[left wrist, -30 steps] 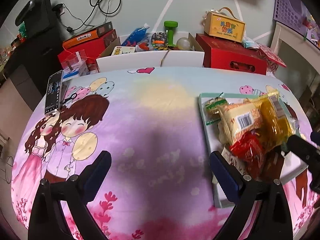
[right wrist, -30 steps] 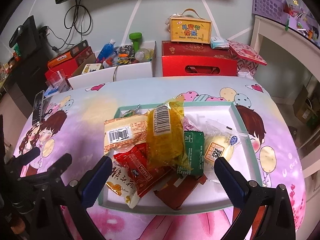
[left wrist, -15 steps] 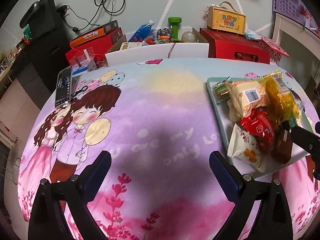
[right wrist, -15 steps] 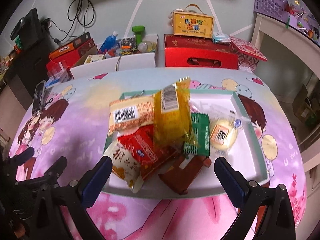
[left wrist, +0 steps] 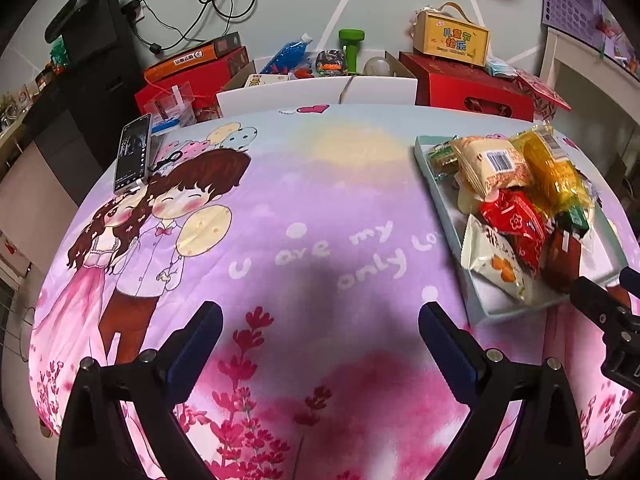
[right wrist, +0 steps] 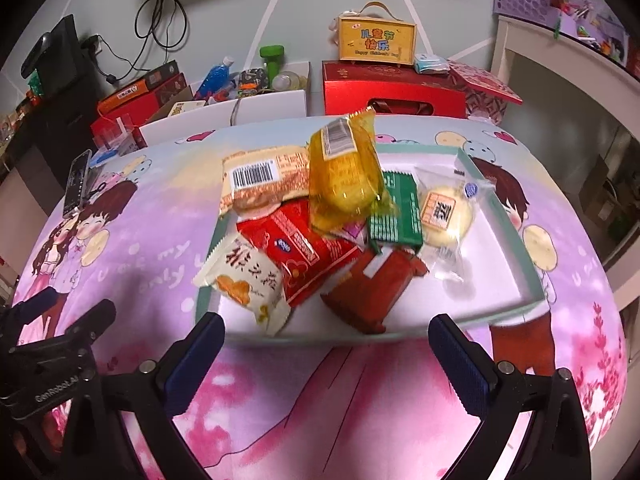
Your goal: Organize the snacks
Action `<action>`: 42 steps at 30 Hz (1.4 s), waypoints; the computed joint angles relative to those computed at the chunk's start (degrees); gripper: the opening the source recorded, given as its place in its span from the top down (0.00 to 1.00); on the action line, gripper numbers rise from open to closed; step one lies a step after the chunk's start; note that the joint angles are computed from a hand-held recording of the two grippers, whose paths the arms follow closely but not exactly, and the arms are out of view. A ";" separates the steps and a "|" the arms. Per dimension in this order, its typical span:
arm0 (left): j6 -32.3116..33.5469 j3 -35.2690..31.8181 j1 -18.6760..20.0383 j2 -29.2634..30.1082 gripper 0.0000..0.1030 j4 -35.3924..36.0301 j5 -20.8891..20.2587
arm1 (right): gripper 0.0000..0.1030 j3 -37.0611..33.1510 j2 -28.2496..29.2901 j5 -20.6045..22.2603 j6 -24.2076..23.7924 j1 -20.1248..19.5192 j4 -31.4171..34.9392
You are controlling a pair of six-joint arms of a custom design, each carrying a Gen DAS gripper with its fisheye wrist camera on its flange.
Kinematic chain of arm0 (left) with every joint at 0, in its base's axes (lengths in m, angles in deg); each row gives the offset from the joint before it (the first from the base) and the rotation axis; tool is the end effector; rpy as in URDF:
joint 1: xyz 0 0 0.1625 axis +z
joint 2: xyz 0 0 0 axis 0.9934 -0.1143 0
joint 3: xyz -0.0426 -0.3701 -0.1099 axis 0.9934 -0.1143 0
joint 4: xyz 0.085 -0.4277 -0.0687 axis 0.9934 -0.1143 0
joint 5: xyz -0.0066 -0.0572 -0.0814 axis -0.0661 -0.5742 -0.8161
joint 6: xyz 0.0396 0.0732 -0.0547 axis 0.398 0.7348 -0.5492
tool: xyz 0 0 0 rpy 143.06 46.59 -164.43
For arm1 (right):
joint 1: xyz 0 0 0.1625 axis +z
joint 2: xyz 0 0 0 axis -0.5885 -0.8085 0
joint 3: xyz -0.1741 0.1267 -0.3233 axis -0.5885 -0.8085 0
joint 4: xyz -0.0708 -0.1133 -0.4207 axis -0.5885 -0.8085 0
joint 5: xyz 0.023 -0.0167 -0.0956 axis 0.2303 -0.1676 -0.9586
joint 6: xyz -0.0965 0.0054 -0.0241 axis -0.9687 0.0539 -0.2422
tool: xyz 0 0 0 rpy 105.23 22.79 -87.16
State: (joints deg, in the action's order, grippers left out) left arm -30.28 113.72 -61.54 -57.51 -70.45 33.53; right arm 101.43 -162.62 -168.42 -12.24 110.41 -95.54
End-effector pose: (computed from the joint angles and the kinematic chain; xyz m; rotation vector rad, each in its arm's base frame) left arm -0.3873 -0.3835 -0.0773 0.1899 2.1456 -0.7565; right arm -0.0101 -0.4030 0.3411 0.3928 -2.2874 0.7296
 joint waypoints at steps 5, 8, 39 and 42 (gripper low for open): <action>0.20 1.54 -0.79 -0.66 0.04 -1.31 -0.37 | 0.00 2.82 -1.66 1.41 -1.32 -1.70 -2.67; 0.17 2.61 -1.28 -1.18 0.04 -2.61 -0.69 | 0.00 4.60 -2.68 2.52 -2.48 -2.84 -4.21; -2.23 3.44 -2.49 -1.43 0.04 0.52 -0.76 | 0.00 7.25 -3.45 3.47 -2.99 -3.61 -10.99; -2.93 3.36 -2.41 -1.43 0.04 1.18 -0.77 | 0.00 7.11 -3.26 3.26 -2.76 -3.66 -10.83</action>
State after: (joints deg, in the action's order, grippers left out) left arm -33.21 117.07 -63.96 -58.94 -69.27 32.76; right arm 108.54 -165.88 -165.16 -15.00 106.75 -106.37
